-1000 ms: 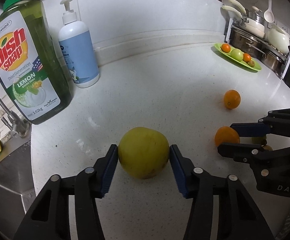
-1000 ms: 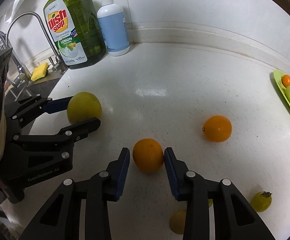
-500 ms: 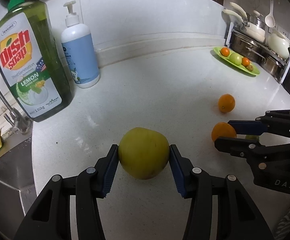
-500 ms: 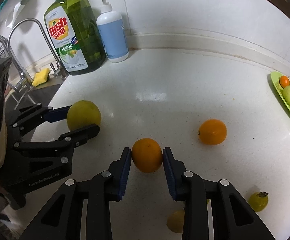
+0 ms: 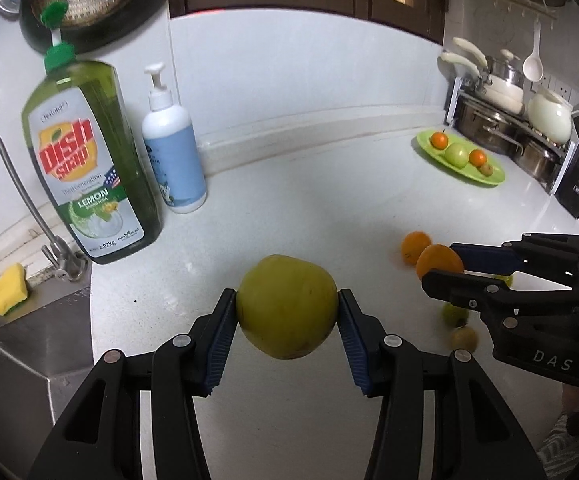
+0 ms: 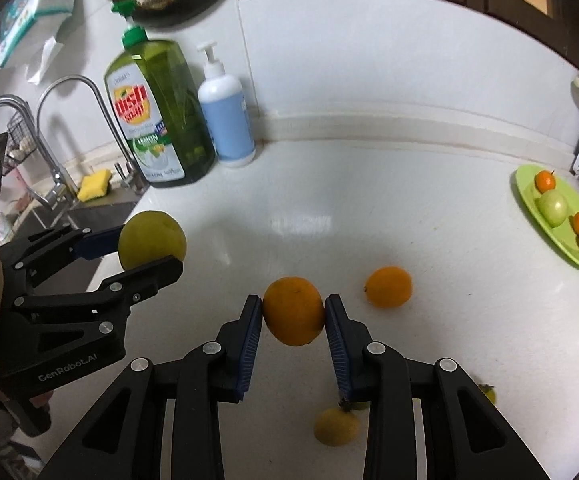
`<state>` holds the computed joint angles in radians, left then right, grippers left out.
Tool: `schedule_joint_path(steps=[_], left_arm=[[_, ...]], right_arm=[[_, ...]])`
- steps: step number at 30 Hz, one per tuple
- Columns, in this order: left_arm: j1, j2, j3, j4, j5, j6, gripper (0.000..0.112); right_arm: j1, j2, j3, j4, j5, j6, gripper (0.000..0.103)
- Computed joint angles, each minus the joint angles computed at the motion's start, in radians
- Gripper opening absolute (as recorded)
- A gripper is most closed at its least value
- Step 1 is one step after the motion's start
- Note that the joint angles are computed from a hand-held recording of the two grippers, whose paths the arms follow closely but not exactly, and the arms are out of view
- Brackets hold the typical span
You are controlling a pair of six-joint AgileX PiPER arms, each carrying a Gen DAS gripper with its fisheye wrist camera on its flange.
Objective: Organize fruits
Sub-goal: 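Lift and carry the pomelo and orange in both grippers over the plate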
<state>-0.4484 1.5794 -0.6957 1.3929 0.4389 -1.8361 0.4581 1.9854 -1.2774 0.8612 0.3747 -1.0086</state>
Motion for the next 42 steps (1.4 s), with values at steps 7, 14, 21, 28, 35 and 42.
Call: schedule_joint_path(steps=[7,14,21,28,35,42], left_arm=[[-0.12,-0.029,-0.031,-0.078,0.111,-0.012,0.049],[-0.22,0.005,-0.101,-0.112,0.191,-0.023,0.049],[-0.293,0.081,-0.252,-0.137,0.243,0.031,0.049],[-0.324,0.184,-0.442,-0.161,0.25,0.119,0.049],[-0.31,0.324,-0.675,-0.224,0.228,0.267,0.049],[-0.274,0.474,-0.937,-0.373,0.219,0.485,0.049]], right_arm=[[-0.049,-0.102,0.104,0.183,-0.004,-0.204,0.034],[-0.126,-0.189,0.189,0.3,0.007,-0.35,0.034],[-0.239,-0.23,0.21,0.335,0.064,-0.416,0.034],[-0.367,-0.24,0.181,0.353,0.123,-0.462,0.034],[-0.466,-0.184,0.075,0.315,0.164,-0.438,0.034],[-0.531,-0.079,-0.091,0.244,0.194,-0.362,0.034]])
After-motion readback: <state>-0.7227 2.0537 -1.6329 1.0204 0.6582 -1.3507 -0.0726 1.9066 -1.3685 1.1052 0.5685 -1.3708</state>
